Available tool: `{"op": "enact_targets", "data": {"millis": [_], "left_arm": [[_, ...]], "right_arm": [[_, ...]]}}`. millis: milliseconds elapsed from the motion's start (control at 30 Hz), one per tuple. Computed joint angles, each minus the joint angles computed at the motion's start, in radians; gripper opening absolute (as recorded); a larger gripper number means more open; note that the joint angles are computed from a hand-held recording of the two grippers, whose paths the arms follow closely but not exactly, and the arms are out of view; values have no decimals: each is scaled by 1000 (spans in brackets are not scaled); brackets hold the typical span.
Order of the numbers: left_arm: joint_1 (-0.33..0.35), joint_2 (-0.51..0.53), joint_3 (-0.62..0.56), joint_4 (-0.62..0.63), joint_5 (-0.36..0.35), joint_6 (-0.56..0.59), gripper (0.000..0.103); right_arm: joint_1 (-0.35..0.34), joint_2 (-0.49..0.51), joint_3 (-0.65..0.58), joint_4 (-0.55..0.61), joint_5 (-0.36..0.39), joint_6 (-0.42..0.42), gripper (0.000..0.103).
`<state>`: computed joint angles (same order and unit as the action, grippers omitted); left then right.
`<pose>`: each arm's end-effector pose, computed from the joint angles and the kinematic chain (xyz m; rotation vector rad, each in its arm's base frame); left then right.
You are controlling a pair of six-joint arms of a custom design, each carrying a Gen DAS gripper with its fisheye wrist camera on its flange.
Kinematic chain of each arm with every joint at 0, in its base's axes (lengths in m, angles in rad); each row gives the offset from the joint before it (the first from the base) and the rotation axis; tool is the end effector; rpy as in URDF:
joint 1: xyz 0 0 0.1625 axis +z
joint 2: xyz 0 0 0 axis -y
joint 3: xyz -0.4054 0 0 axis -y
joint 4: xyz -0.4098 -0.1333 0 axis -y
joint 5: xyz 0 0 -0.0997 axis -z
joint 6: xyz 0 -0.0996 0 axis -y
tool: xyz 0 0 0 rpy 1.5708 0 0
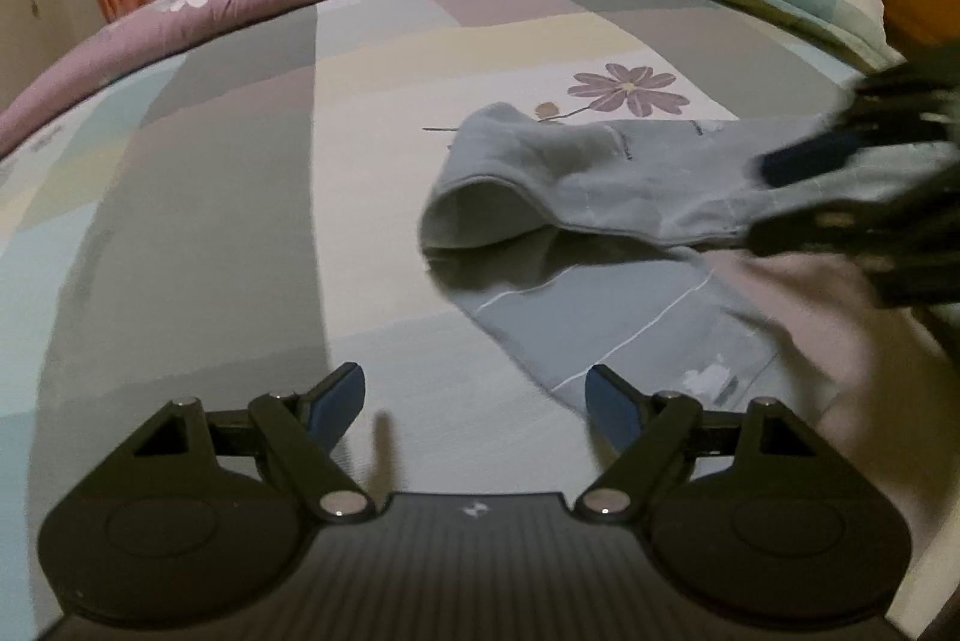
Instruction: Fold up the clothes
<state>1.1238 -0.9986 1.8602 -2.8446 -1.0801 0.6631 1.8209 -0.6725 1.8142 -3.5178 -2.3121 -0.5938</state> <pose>-0.1024 -0.6306 0.1518 1.2424 2.2594 -0.4657 0.2149 -0.5744 0.0634 0.5633 -2.1353 0.7695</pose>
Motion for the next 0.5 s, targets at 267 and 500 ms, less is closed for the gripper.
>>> {"op": "enact_targets", "data": {"millis": [267, 500], "left_arm": [[11, -4, -3, -3, -11, 44, 83], [9, -1, 9, -21, -39, 60, 83]], "right_arm": [[-16, 192, -232, -23, -41, -221, 24], [-8, 160, -174, -149, -90, -250, 1]]}}
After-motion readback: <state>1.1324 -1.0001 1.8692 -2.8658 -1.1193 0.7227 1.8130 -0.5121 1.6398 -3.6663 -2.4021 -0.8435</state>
